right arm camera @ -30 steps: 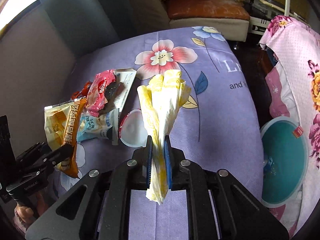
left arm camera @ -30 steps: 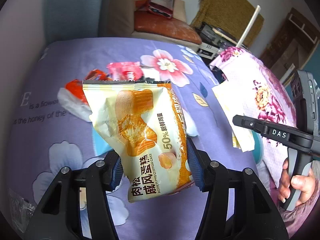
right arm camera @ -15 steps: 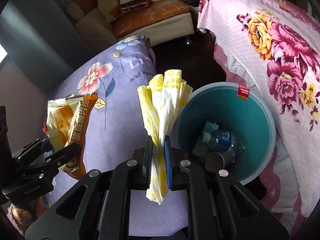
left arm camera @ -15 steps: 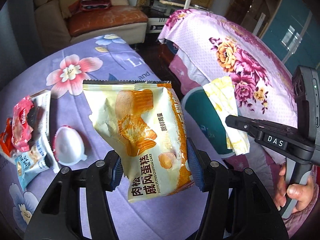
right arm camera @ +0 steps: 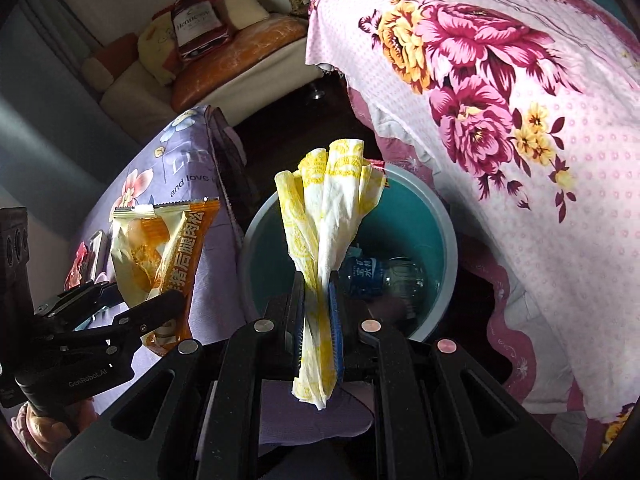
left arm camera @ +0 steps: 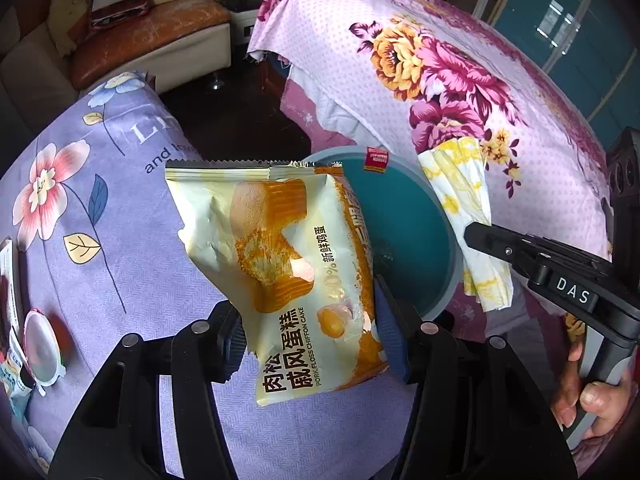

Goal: Collect trash
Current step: 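Carry the snack bag and wrapper over the wastebasket and open both tools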

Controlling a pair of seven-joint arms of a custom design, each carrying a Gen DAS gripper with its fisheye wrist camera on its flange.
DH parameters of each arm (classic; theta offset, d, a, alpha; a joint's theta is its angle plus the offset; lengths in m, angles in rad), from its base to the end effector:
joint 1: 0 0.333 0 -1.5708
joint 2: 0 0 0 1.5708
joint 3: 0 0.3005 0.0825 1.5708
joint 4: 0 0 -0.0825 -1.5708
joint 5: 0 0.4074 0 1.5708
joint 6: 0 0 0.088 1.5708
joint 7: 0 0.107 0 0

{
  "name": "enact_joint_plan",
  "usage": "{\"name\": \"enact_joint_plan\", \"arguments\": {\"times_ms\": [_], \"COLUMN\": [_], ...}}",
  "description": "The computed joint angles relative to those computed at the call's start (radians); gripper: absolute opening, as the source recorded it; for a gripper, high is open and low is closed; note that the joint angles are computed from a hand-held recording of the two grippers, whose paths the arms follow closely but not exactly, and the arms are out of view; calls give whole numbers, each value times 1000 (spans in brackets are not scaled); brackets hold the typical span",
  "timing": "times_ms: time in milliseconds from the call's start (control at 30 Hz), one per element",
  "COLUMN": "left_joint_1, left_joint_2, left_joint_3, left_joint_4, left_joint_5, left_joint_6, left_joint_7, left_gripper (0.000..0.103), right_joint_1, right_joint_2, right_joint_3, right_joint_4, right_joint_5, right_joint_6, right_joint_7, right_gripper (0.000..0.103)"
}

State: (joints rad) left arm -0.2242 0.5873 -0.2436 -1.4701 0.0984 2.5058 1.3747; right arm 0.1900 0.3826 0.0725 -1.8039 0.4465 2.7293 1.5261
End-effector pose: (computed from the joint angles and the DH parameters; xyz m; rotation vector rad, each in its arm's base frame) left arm 0.6924 -0.3111 0.3717 -1.7660 2.3114 -0.6509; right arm 0.6788 0.1609 0.3640 -1.7305 1.8512 -0.1176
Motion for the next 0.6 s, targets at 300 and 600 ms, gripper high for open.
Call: {"name": "enact_joint_plan", "arguments": {"times_ms": [300,600], "left_joint_1": [-47,-40], "left_joint_2": [96,86], "left_joint_3": [13,24], "left_joint_4": [136,109], "left_joint_5": [36,49], "left_joint_6": [-43,-41], "left_joint_7": [8,-25], "left_gripper": [72,86], "right_joint_1": [-15,-5], "right_joint_2": [-10,10], "right_joint_3": [-17,-21], "right_joint_4": [-25,1], "right_joint_5": [0,-36], "right_joint_6": [9,-12], "right_joint_7": [19,48], "right_gripper": [11,11]}}
